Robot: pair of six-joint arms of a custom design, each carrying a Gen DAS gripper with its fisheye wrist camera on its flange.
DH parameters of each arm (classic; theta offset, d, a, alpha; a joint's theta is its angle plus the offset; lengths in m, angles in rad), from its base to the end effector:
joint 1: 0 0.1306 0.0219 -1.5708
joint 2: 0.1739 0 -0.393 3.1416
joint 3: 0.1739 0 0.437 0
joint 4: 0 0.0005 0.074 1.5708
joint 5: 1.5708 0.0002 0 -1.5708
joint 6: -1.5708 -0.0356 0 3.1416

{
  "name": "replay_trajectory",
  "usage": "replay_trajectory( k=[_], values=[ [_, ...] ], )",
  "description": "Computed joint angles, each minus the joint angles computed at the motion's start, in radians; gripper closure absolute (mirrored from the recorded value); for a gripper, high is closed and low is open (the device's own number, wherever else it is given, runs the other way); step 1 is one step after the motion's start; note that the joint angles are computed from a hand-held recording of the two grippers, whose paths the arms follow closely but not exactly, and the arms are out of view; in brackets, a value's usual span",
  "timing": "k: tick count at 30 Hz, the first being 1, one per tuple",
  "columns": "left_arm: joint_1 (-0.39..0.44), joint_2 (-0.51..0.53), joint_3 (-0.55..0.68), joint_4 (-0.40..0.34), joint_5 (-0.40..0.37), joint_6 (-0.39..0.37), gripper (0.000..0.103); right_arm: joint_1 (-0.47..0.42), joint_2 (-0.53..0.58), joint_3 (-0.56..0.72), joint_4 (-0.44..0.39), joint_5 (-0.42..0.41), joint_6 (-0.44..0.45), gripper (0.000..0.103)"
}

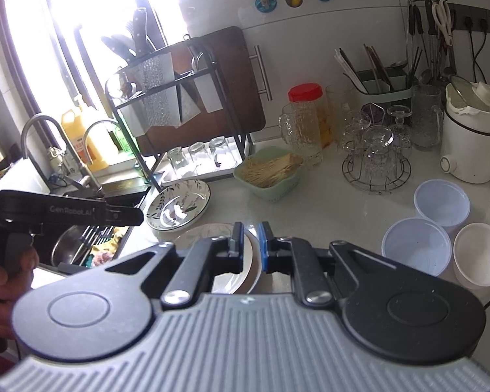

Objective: Organize plates and bowls
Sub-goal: 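Open both grippers and lift them off the stacked plates, then move both grippers toward the rim of the deer-pattern plate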

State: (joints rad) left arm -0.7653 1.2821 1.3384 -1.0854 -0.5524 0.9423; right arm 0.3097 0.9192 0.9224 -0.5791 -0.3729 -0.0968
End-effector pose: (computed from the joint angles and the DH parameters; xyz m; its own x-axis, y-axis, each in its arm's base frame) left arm 0.3492 -0.3103 0.4561 -0.6825 -0.2992 -0.6668 -0.2678 0.9513 -0.1527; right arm 0.3467 0.1240 0.4225 -0.5718 -0.0885 -0.8156 -0.5220 0.8062 0.2785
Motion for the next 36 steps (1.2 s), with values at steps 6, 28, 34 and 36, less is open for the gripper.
replay_trajectory(
  k=[6, 28, 34, 36],
  values=[
    [-0.010, 0.001, -0.004, -0.048, -0.019, 0.060, 0.063, 0.013, 0.009, -0.001, -0.004, -0.038, 0.015, 0.090],
    [0.094, -0.093, -0.113, -0.091, 0.050, 0.080, 0.063, 0.129, 0.135, 0.080, -0.029, 0.025, 0.005, 0.090],
    [0.183, -0.125, -0.147, -0.035, 0.108, -0.025, 0.063, 0.161, 0.188, 0.118, -0.024, 0.047, -0.022, 0.090],
    [0.212, -0.134, -0.157, -0.016, 0.129, -0.057, 0.063, 0.177, 0.206, 0.128, -0.022, 0.067, -0.033, 0.090]
  ],
)
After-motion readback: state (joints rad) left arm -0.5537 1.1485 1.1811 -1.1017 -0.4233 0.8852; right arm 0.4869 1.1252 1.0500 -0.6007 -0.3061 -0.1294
